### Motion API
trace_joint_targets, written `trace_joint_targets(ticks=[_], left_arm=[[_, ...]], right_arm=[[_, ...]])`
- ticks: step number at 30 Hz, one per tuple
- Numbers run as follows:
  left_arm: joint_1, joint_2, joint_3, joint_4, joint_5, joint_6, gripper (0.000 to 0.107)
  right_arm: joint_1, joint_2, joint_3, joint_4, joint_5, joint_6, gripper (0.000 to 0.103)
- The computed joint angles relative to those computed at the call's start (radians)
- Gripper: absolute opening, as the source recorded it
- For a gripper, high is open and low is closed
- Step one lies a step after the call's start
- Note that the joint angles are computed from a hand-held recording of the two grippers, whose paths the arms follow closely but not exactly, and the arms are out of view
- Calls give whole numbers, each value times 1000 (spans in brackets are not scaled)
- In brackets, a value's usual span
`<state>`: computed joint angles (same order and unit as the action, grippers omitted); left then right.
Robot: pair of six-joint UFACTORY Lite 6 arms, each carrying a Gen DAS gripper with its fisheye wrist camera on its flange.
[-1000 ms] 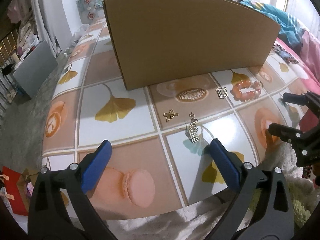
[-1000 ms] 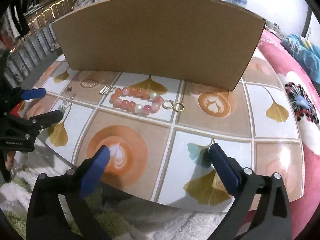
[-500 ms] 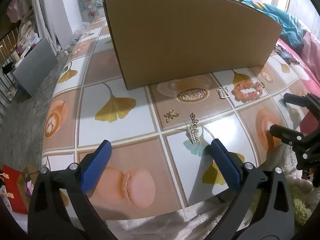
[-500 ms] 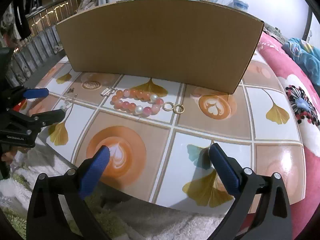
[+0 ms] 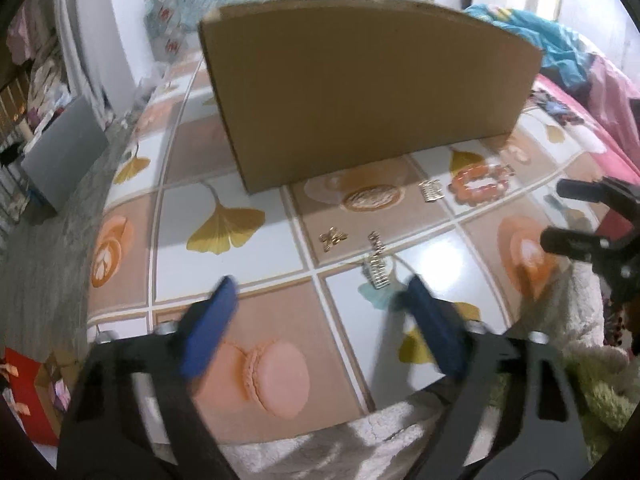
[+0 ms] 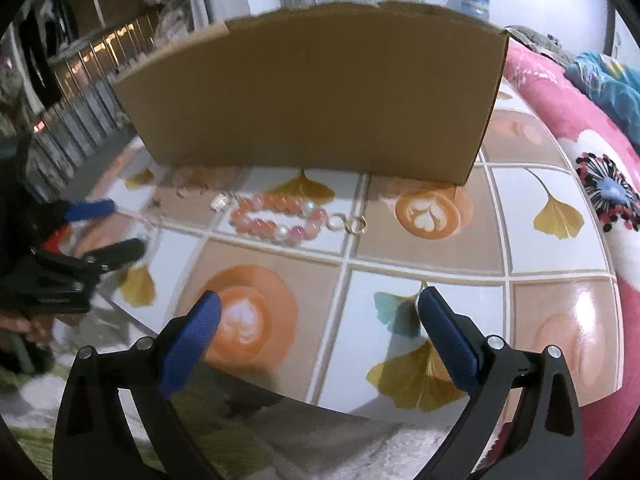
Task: Organize jewelry
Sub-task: 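Grasp the silver dangling charm on the table with the left tool, then carry the silver charm into the box and open the left tool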
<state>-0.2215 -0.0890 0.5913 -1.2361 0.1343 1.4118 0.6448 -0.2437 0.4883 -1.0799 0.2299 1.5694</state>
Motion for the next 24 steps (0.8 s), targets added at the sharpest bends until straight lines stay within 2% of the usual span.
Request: trace_joint_targets(ticks=[2,5,7,11,14,16,20,24], left_arm=[[12,-21,-12,-80,37,98,61],[18,-32,-6,-99,78,135,46],[8,-32,1,-98,86,145,40],[-19,-7,21,-46,85,113,28],[-47,24,36,81,62,-20,17],[-57,37,43,109,49,-56,15],[-73,66,79,269,43,-225,6],[-71,74,89,289,51,-234,5]], right_arm=[[18,-24,-7,-57,5,54,89],[40,-27,-1,-134,-4,122,82],[44,-17,8,-161,-15,143,80],[55,-2,21,-193,-32,179,76],[72,12,24,-238,-31,237,74],[78,21,28,-254,-31,257,73],[76,35,33,-285,-42,290,72],[65,35,30,-318,-63,320,69]])
